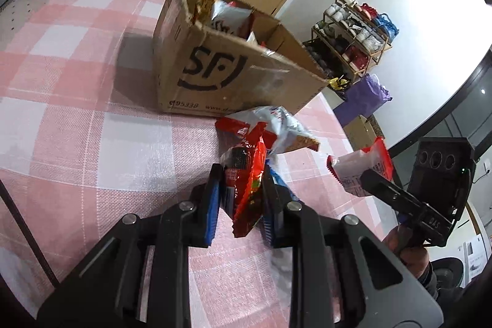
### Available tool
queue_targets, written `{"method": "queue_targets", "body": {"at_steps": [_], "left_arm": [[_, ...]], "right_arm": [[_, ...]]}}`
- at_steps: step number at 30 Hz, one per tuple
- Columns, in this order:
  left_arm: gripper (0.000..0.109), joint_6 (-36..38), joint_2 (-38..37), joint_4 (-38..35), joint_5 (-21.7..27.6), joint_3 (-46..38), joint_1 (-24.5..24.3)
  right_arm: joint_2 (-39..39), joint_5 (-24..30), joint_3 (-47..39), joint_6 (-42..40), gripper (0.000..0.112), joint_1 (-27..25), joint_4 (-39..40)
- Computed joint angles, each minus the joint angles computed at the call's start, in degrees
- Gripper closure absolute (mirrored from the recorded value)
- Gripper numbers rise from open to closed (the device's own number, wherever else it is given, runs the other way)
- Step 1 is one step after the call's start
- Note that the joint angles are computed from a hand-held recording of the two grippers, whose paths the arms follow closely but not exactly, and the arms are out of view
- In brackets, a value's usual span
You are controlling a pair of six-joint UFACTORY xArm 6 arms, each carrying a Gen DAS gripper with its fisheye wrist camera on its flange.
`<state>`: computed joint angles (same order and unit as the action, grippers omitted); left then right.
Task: Organize snacks
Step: 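Grasp the red snack bag with the left gripper while the right holds its bag, then lift both held bags and carry them over the cardboard box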
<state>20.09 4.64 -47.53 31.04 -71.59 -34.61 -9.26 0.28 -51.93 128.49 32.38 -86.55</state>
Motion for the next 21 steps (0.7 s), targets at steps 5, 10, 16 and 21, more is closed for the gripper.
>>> {"method": "queue_targets", "body": {"at_steps": [5, 10, 16, 21], "left_arm": [[0.088, -2.19, -4.63, 5.9, -2.6, 3.16, -0.9], [0.088, -6.38, -7.1, 13.06, -1.15, 3.03, -1.13], [0.088, -8.56, -9.0, 16.84, -0.41, 1.81, -1.81], [0.088, -15.62, -8.52, 25.59, 2.09, -1.17, -1.78]], "right_arm": [[-1.41, 1.99, 0.27, -0.79, 0.07, 1.5, 0.65], [-2.6, 3.2, 0.23, -0.06, 0.07, 2.52, -0.35], [-4.26, 4.96, 1.18, -7.28, 0.07, 3.23, 6.44], [-5.39, 5.62, 0.98, -12.09, 0.07, 2.94, 10.08]]}}
